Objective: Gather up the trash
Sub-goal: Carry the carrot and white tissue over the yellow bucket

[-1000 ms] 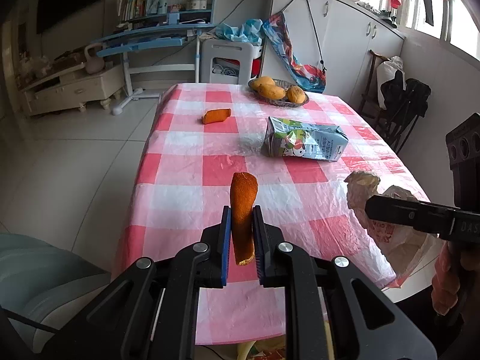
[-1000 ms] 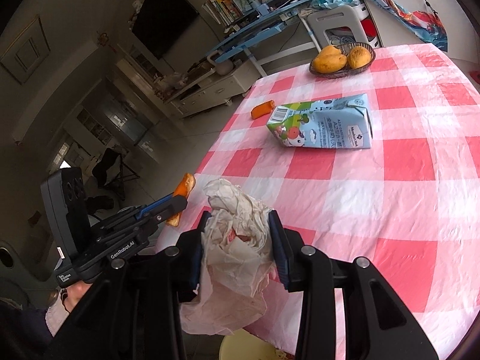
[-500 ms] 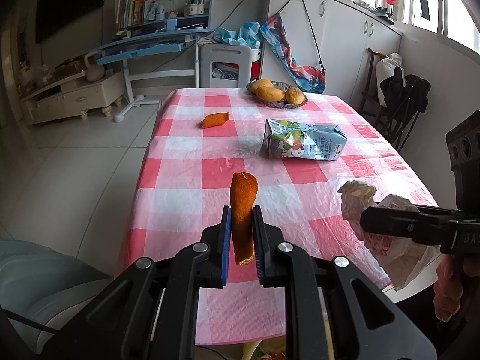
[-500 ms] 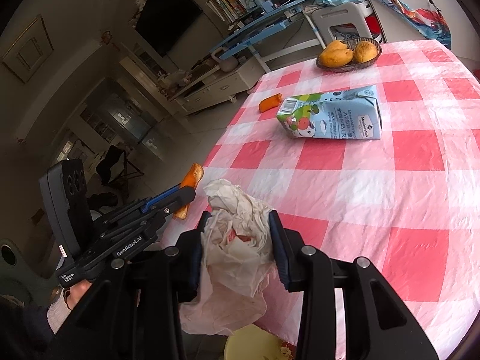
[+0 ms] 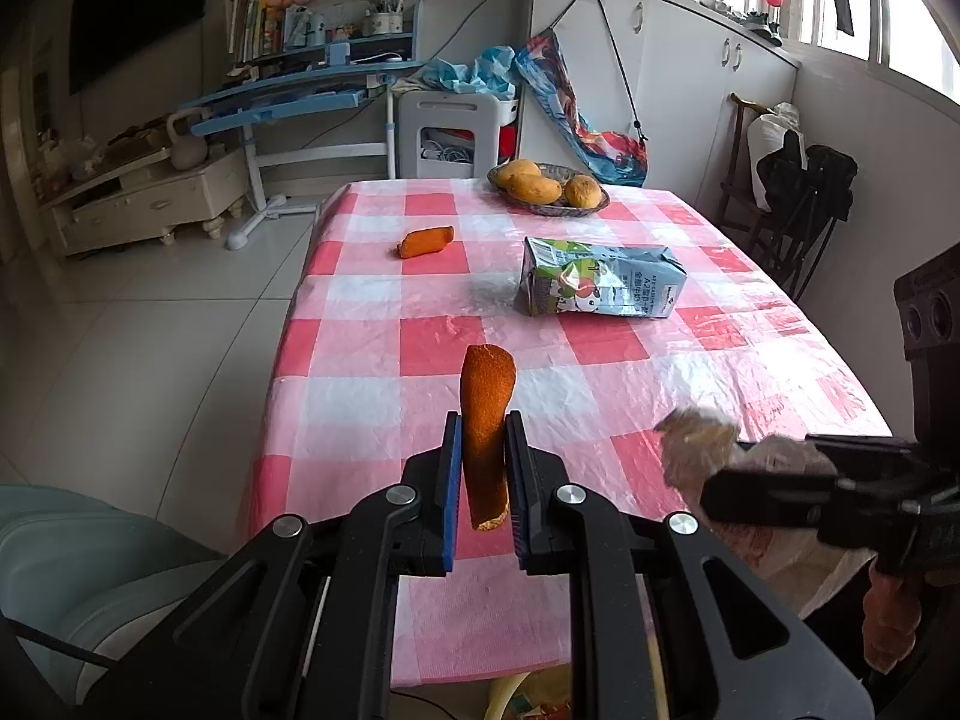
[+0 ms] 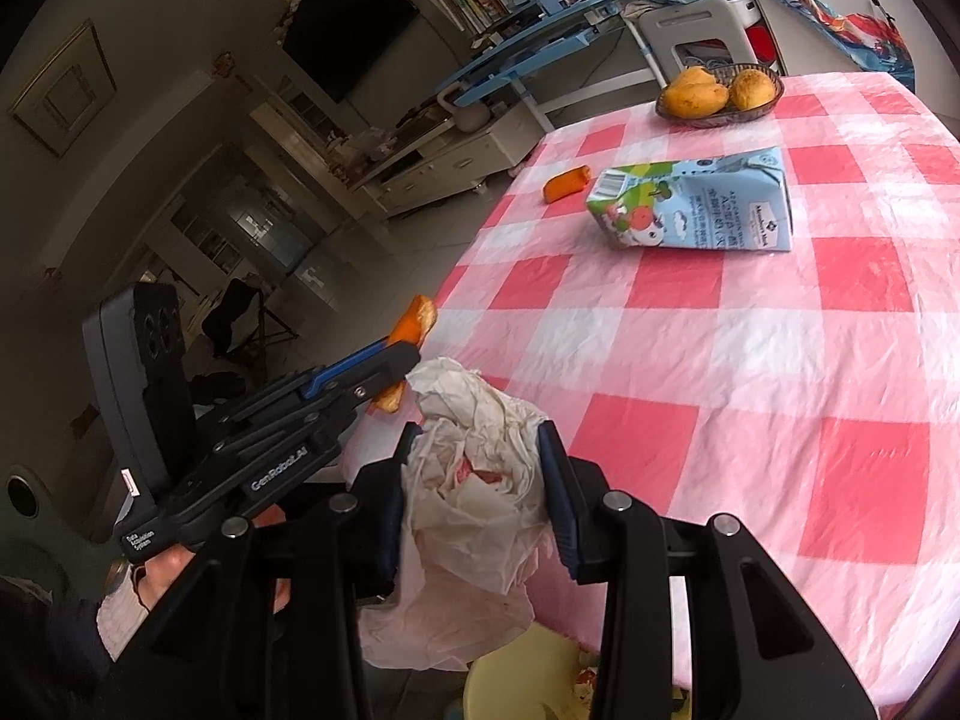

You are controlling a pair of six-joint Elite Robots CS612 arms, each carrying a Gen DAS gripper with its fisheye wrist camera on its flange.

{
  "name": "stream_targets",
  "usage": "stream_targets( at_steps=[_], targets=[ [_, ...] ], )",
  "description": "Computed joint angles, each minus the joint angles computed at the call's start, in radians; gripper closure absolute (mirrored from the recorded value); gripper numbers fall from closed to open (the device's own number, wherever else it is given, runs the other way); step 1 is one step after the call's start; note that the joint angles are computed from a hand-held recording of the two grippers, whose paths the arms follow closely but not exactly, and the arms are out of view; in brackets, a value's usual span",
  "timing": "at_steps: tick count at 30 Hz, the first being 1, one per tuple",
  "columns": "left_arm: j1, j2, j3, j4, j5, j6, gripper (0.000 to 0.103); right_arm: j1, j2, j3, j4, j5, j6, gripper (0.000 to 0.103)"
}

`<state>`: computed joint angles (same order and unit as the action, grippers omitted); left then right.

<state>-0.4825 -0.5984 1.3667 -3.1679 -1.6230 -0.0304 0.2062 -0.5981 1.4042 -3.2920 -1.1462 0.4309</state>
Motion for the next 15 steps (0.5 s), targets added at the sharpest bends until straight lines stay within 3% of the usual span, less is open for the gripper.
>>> stream_targets(
  at_steps=[15],
  targets=[
    [-0.004,-0.021,0.053,-0.043,-0.006,0.003,0.089,0.037,-0.017,0.043,0.026,0.001,-0.032,0.063]
  ],
)
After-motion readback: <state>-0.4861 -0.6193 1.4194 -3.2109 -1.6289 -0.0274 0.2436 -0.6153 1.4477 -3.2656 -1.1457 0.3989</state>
